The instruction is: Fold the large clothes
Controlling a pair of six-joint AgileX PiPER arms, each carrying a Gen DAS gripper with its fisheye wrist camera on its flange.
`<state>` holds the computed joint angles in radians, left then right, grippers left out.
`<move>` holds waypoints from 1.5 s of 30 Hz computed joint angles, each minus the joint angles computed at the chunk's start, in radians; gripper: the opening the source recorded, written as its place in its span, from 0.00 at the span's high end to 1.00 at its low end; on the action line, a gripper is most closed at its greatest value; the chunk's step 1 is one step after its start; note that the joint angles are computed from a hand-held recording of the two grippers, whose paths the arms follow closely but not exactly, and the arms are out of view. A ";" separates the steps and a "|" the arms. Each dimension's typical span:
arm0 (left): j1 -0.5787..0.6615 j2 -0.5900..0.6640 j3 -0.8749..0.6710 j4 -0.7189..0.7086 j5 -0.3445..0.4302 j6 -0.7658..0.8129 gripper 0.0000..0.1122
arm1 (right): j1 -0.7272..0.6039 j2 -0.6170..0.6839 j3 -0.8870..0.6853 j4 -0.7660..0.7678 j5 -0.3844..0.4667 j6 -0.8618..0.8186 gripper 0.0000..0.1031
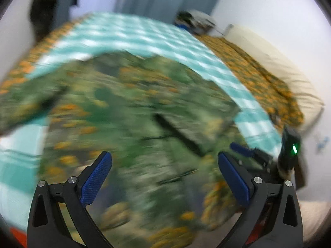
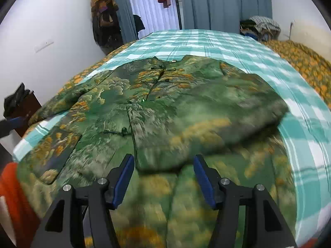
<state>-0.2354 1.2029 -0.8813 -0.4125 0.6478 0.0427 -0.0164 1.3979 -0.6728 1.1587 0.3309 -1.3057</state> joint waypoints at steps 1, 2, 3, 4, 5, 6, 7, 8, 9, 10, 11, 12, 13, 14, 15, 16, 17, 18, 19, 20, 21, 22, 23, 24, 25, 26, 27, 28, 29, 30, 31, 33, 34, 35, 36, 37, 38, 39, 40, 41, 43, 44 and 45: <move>-0.010 0.091 -0.046 -0.060 -0.002 0.052 0.09 | -0.024 -0.009 0.005 0.006 0.020 -0.008 0.41; -0.025 0.184 -0.097 -0.098 -0.004 0.082 0.10 | -0.070 -0.040 0.023 0.010 0.056 -0.016 0.41; -0.044 0.257 -0.136 -0.107 -0.011 0.076 0.15 | -0.085 -0.053 0.035 0.027 0.062 -0.027 0.41; -0.057 0.321 -0.175 -0.111 -0.013 0.064 0.19 | -0.105 -0.071 0.045 0.028 0.074 -0.028 0.41; -0.072 0.407 -0.233 -0.104 -0.007 0.031 0.28 | -0.132 -0.093 0.055 0.029 0.095 -0.032 0.41; -0.087 0.464 -0.274 -0.091 0.002 -0.014 0.35 | -0.142 -0.098 0.055 0.033 0.102 -0.038 0.41; -0.097 0.506 -0.301 -0.084 0.004 -0.047 0.37 | -0.150 -0.108 0.061 0.044 0.104 -0.052 0.41; -0.104 0.546 -0.334 -0.072 0.010 -0.084 0.43 | -0.151 -0.111 0.063 0.055 0.103 -0.065 0.41; -0.118 0.580 -0.364 -0.040 0.009 -0.138 0.50 | -0.165 -0.117 0.068 0.070 0.116 -0.092 0.41; -0.140 0.598 -0.384 0.031 -0.008 -0.219 0.54 | -0.176 -0.118 0.071 0.080 0.125 -0.109 0.41; -0.155 0.603 -0.392 0.085 -0.019 -0.270 0.69 | -0.189 -0.119 0.074 0.088 0.136 -0.126 0.41; -0.166 0.611 -0.408 0.127 -0.021 -0.315 0.90 | -0.195 -0.115 0.076 0.100 0.140 -0.144 0.41; -0.168 0.612 -0.413 0.130 -0.027 -0.325 0.92 | -0.201 -0.105 0.079 0.119 0.142 -0.172 0.41; -0.166 0.603 -0.405 0.115 -0.040 -0.321 0.94 | -0.208 -0.094 0.077 0.132 0.146 -0.192 0.41; -0.170 0.585 -0.390 0.124 -0.063 -0.337 0.95 | -0.218 -0.086 0.076 0.142 0.153 -0.205 0.41; -0.169 0.570 -0.381 0.132 -0.071 -0.338 0.95 | -0.230 -0.081 0.075 0.145 0.164 -0.212 0.41; -0.172 0.552 -0.374 0.143 -0.074 -0.348 0.96 | -0.241 -0.078 0.076 0.154 0.174 -0.224 0.41; -0.162 0.540 -0.377 0.132 -0.067 -0.336 0.96 | -0.253 -0.068 0.070 0.168 0.185 -0.234 0.41; -0.143 0.534 -0.387 0.109 -0.058 -0.306 0.96 | -0.263 -0.071 0.071 0.175 0.192 -0.238 0.41; -0.127 0.530 -0.405 0.097 -0.046 -0.280 0.96 | -0.275 -0.068 0.067 0.186 0.201 -0.242 0.41; -0.103 0.527 -0.443 0.106 -0.025 -0.258 0.96 | -0.282 -0.065 0.061 0.190 0.205 -0.241 0.41; -0.083 0.536 -0.479 0.118 -0.010 -0.244 0.96 | -0.295 -0.061 0.053 0.198 0.213 -0.242 0.41; -0.063 0.549 -0.516 0.137 0.005 -0.236 0.96 | -0.305 -0.055 0.045 0.204 0.219 -0.241 0.41; -0.033 0.580 -0.583 0.175 0.029 -0.230 0.96 | -0.319 -0.040 0.027 0.203 0.223 -0.229 0.41; -0.014 0.603 -0.622 0.185 0.043 -0.217 0.96 | -0.322 -0.027 0.010 0.195 0.220 -0.210 0.41; 0.013 0.632 -0.665 0.179 0.061 -0.189 0.96 | -0.322 -0.005 -0.018 0.176 0.214 -0.178 0.41; 0.034 0.663 -0.703 0.174 0.077 -0.168 0.96 | -0.316 0.024 -0.058 0.140 0.205 -0.126 0.41; 0.054 0.700 -0.740 0.176 0.092 -0.154 0.96 | -0.304 0.060 -0.114 0.089 0.188 -0.053 0.41; 0.068 0.716 -0.747 0.173 0.093 -0.141 0.96 | -0.288 0.095 -0.182 0.021 0.169 0.041 0.41; 0.079 0.736 -0.754 0.174 0.092 -0.136 0.95 | -0.273 0.116 -0.235 -0.060 0.162 0.141 0.41; 0.090 0.757 -0.759 0.167 0.092 -0.125 0.95 | -0.254 0.170 -0.326 -0.151 0.160 0.241 0.41; 0.102 0.772 -0.741 0.150 0.073 -0.106 0.95 | -0.208 0.295 -0.522 -0.347 0.169 0.441 0.41; 0.111 0.779 -0.730 0.137 0.063 -0.092 0.95 | -0.194 0.356 -0.622 -0.447 0.196 0.541 0.45; 0.118 0.781 -0.714 0.125 0.051 -0.080 0.95 | -0.172 0.425 -0.722 -0.547 0.196 0.641 0.49; 0.122 0.777 -0.690 0.112 0.036 -0.068 0.95 | -0.153 0.489 -0.822 -0.645 0.224 0.741 0.54; 0.124 0.773 -0.668 0.099 0.022 -0.057 0.95 | -0.144 0.543 -0.912 -0.706 0.271 0.803 0.55; 0.127 0.765 -0.636 0.084 0.003 -0.041 0.95 | -0.130 0.607 -1.009 -0.750 0.305 0.849 0.55; 0.128 0.770 -0.633 0.078 -0.001 -0.034 0.95 | -0.115 0.663 -1.091 -0.790 0.341 0.879 0.55; 0.127 0.765 -0.612 0.073 -0.013 -0.026 0.94 | -0.107 0.704 -1.149 -0.812 0.366 0.895 0.55; 0.125 0.762 -0.588 0.071 -0.027 -0.019 0.94 | -0.097 0.763 -1.226 -0.837 0.410 0.920 0.55; 0.125 0.766 -0.565 0.059 -0.039 -0.003 0.94 | -0.083 0.874 -1.377 -0.899 0.527 0.983 0.55; 0.125 0.771 -0.550 0.045 -0.051 0.009 0.93 | -0.082 0.923 -1.441 -0.917 0.578 0.997 0.55; 0.125 0.774 -0.547 0.039 -0.055 0.013 0.93 | -0.083 0.951 -1.467 -0.919 0.596 0.992 0.55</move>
